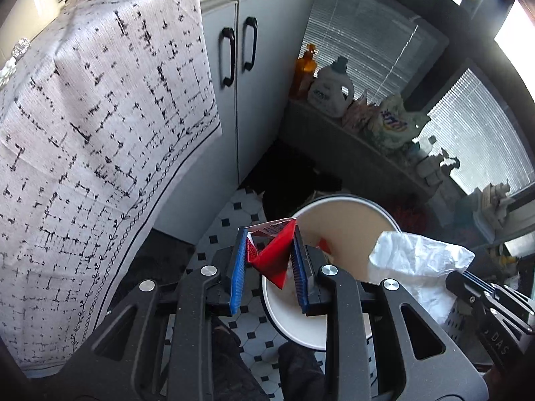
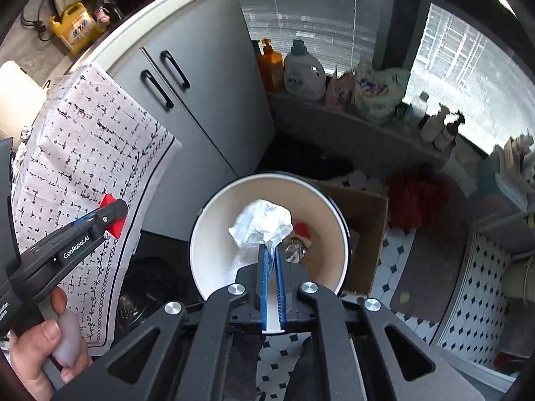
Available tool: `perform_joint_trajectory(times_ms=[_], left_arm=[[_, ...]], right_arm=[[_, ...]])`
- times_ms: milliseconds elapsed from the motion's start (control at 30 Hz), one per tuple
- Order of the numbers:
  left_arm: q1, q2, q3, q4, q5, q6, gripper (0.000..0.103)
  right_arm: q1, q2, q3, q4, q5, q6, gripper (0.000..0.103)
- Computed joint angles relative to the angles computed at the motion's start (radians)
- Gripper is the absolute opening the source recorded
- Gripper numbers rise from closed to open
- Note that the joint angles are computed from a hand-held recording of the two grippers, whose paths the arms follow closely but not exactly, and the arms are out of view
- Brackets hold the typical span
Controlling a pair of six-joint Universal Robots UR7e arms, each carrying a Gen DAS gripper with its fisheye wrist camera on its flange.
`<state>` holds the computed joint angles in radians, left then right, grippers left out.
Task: Collect trash
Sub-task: 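Carry the red piece and white tissue over the white bucket with both grippers, then open both grippers to drop the tissue and red piece into the bucket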
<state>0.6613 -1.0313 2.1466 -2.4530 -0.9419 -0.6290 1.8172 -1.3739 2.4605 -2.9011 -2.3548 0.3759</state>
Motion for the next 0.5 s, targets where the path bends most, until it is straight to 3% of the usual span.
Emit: perform_joint_trajectory(times_ms=[67,133,167,500], left_arm=[[-0.002,0.003,0.003,0.007,-0.004,-0.003,0.025],[-0.004,0.007,0.008,0.006,-0.01,-0.003,0.025],[-0.005,0.009,0.009,0.005,-0.017,-0.002,0.025],[-0.028,0.066,0.003,-0.039,-0.093,0.037,0.028]], right_arm=[[-0.014,-0.004,0.008,0.007,0.013,0.009,0.013],[-0.023,-0.01,0.024,-0.009,0.024,0.014,0.039],[-0.027,-0.015,0.03,-0.016,0.026,0.01,0.042],[-0.036,-0.095,0.079,-0.003,-0.008,0.041,0.042]])
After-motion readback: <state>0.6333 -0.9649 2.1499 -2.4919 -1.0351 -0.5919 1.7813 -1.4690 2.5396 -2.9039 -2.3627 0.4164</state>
